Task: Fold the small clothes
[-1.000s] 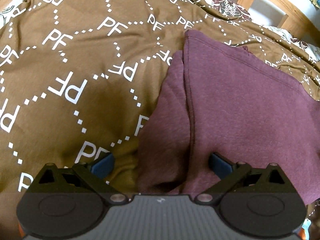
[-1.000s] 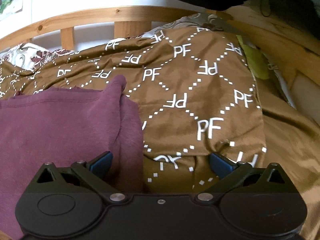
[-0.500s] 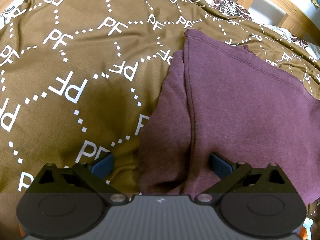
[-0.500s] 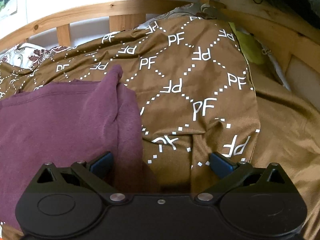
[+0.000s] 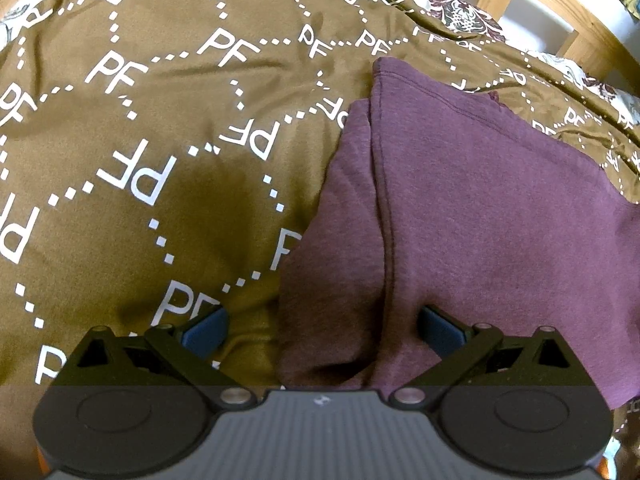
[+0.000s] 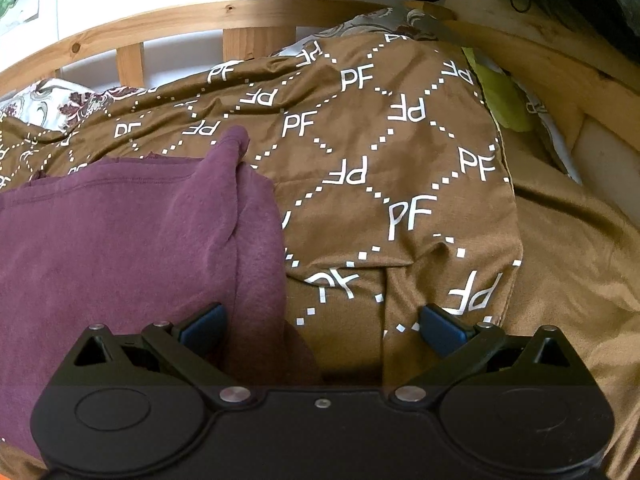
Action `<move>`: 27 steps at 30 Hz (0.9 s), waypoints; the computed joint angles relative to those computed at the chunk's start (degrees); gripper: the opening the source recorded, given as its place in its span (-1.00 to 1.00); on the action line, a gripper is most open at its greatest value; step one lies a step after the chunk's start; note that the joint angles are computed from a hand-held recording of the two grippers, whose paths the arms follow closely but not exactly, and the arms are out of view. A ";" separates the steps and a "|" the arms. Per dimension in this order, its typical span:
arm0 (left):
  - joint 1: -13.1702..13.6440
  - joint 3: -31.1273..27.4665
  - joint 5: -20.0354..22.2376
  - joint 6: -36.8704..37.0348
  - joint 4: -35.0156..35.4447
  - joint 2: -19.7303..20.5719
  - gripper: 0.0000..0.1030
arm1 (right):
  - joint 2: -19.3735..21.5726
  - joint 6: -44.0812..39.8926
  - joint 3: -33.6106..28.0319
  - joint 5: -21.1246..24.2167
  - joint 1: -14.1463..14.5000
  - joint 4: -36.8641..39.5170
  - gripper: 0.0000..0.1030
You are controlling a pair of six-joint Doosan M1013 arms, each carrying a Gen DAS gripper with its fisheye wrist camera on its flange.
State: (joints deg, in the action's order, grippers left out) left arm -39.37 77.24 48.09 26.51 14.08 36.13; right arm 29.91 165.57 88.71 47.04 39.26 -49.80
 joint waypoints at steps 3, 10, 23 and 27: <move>0.16 0.45 -0.48 -0.16 -0.32 -0.26 1.00 | 0.00 0.81 -0.12 0.68 0.49 -2.29 0.99; -0.08 -0.09 0.44 -0.43 0.34 0.11 1.00 | -0.03 5.15 -0.22 -3.86 2.95 -9.20 0.99; -0.17 -0.10 0.31 -0.55 0.66 0.21 1.00 | 4.76 -19.27 -4.74 -12.23 6.90 -3.46 0.99; -0.15 -0.08 0.35 -0.37 0.56 0.21 1.00 | 4.77 -19.77 -4.70 -11.56 7.00 -2.78 0.99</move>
